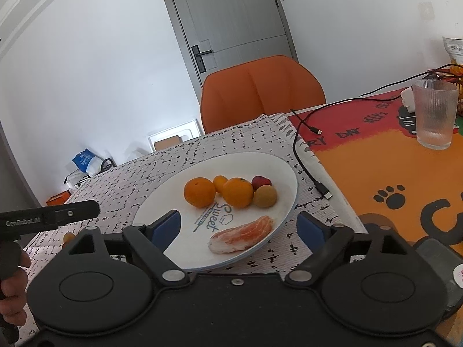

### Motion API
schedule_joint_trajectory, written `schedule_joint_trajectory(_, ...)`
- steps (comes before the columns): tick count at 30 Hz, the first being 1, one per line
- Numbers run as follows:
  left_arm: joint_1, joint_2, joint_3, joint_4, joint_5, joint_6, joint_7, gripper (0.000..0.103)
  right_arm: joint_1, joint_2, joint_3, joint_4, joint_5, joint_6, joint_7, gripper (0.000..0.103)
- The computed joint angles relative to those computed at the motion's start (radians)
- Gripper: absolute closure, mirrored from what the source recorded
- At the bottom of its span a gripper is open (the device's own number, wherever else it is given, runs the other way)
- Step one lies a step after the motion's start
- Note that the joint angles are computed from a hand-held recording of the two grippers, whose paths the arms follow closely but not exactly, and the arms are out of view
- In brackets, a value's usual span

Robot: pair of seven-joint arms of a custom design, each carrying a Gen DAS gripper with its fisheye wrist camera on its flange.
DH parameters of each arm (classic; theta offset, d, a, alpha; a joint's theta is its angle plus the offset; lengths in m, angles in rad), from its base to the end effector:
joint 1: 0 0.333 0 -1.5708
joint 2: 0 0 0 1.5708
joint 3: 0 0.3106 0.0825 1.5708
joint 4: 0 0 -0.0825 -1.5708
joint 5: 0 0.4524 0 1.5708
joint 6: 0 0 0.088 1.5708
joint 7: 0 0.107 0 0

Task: Organize fruits
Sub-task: 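Withdraw both open tools from the bowl back to the loose fruit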

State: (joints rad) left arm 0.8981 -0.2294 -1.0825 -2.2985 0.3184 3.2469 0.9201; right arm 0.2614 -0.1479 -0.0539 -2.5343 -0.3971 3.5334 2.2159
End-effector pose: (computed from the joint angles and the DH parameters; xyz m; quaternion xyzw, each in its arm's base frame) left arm 0.5790 -0.1612 0.4666 -0.6180 0.6033 -0.3928 0.3159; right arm 0.5117 0.1557 0.4095 -0.6042 0.5918 -0.2173 0.4873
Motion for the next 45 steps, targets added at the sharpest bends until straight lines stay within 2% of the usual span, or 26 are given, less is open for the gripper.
schedule_joint_trajectory(6,-0.033,-0.055,0.046,-0.033,0.02,-0.025,-0.035,0.012,0.01,-0.005,0.007,-0.001,-0.009,-0.009,0.008,0.009)
schedule_joint_trajectory(9,-0.072,-0.068,0.091,-0.051,0.035,-0.026,-0.046,0.011,0.017,-0.005,0.009,-0.001,-0.006,-0.009,0.002,0.006)
schedule_joint_trajectory(15,-0.17,-0.102,0.199,-0.103,0.039,-0.027,-0.058,0.01,0.033,-0.007,0.012,0.0,0.002,-0.015,-0.004,0.0)
schedule_joint_trajectory(24,-0.302,-0.148,0.354,-0.173,0.04,-0.047,-0.054,0.01,0.063,-0.012,0.02,0.006,0.019,-0.041,-0.028,0.0)
schedule_joint_trajectory(26,-0.346,-0.151,0.405,-0.187,0.037,-0.055,-0.047,0.01,0.072,-0.012,0.019,0.008,0.015,-0.043,-0.028,0.0)
schedule_joint_trajectory(31,-0.362,-0.19,0.438,-0.228,0.032,-0.05,-0.054,0.009,0.089,-0.013,0.025,0.013,0.017,-0.05,-0.038,0.0)
schedule_joint_trajectory(34,-0.374,-0.204,0.46,-0.246,0.023,-0.05,-0.047,0.009,0.118,-0.008,0.001,0.025,-0.03,-0.058,-0.007,0.0)
schedule_joint_trajectory(41,-0.466,-0.222,0.572,-0.294,-0.022,-0.047,-0.008,0.009,0.146,-0.006,-0.002,0.041,-0.076,-0.076,0.017,0.0)
schedule_joint_trajectory(45,-0.469,-0.246,0.582,-0.323,-0.063,-0.017,0.011,0.01,0.171,-0.001,-0.015,0.053,-0.112,-0.081,0.041,0.0)
